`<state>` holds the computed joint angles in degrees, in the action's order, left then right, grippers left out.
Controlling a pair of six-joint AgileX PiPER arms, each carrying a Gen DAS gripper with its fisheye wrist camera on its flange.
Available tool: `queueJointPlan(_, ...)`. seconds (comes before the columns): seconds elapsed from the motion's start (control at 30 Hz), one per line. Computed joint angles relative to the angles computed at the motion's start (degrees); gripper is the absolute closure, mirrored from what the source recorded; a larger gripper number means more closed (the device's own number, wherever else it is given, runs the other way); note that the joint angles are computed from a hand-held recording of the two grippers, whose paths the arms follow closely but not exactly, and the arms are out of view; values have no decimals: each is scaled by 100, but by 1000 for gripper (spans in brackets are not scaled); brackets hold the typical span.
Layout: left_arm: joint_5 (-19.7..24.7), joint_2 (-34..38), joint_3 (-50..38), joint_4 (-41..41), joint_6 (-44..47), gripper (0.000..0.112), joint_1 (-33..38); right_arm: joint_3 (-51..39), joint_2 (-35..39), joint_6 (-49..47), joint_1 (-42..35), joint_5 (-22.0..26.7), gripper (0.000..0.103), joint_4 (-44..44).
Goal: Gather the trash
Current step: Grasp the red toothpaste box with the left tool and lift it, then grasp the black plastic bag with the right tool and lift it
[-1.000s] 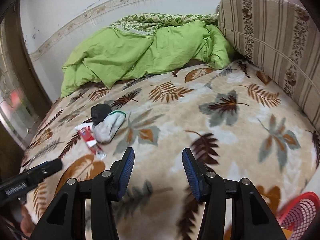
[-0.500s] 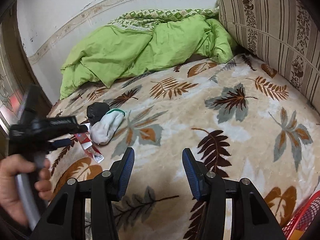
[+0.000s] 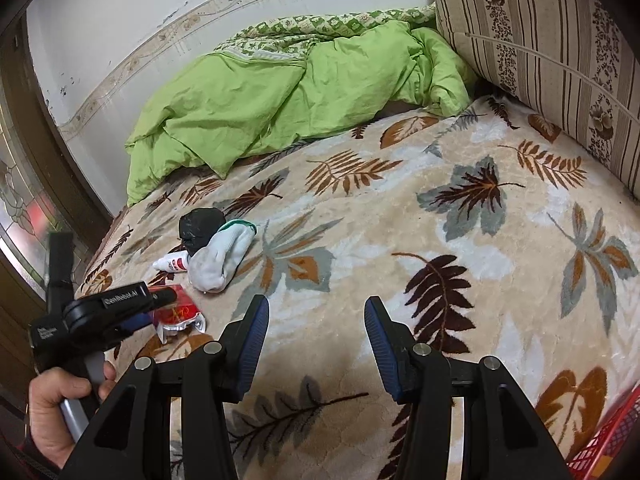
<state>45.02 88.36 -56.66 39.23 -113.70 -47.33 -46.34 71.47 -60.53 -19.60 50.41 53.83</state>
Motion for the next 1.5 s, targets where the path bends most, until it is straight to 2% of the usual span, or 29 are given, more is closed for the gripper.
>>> queueJointPlan(0.17,-435,14,191,412,-284,84,50,36,-51,47,141,-118,50,-62)
queueJointPlan(0.27,-290,-118,212,595,-383,88,-95,67,-80,93,259,-211,50,-101)
queueJointPlan(0.33,24,-278,197,647,-360,90,-262,74,-69,107,307,-218,50,-112)
queueJointPlan(0.53,1841,-796,118,1064,-397,90,-951,88,-38,165,508,-146,50,-126)
queueJointPlan(0.67,2441,-835,182,1127,-231,90,-1023,-13,127,355,845,19,44,-186)
queueJointPlan(0.87,2104,-1151,555,1106,-172,90,-782,-735,532,1001,1845,-77,44,-253)
queueJointPlan(0.9,2025,-1223,625,1093,-174,90,-716,-991,654,1203,2082,-144,42,-260)
queueJointPlan(0.93,1968,-1261,667,1085,-191,90,-673,-1232,787,1377,2317,-222,34,-328)
queueJointPlan(0.97,1880,-1303,720,1071,-212,90,-618,-1502,949,1630,2648,-395,30,-532)
queueJointPlan(1.03,1736,-1395,805,1041,-233,90,-528,-2074,1376,2200,3274,-778,30,-1092)
queueJointPlan(1.13,1656,-1446,847,1040,-216,90,-467,-2764,2018,2786,3739,-863,30,-1675)
queueJointPlan(1.23,1614,-1470,872,1022,-217,90,-435,-3302,2606,3622,4160,-1089,30,-2618)
queueJointPlan(1.33,1500,-1524,907,954,-160,90,-344,-3427,2891,4033,4439,-1408,30,-3314)
queueJointPlan(1.43,1446,-1536,913,937,-146,90,-275,-3242,2862,3614,4567,-1575,31,-3292)
queueJointPlan(1.5,1429,-1515,911,944,-160,90,-249,-3100,2844,4024,4828,-1871,31,-4101)
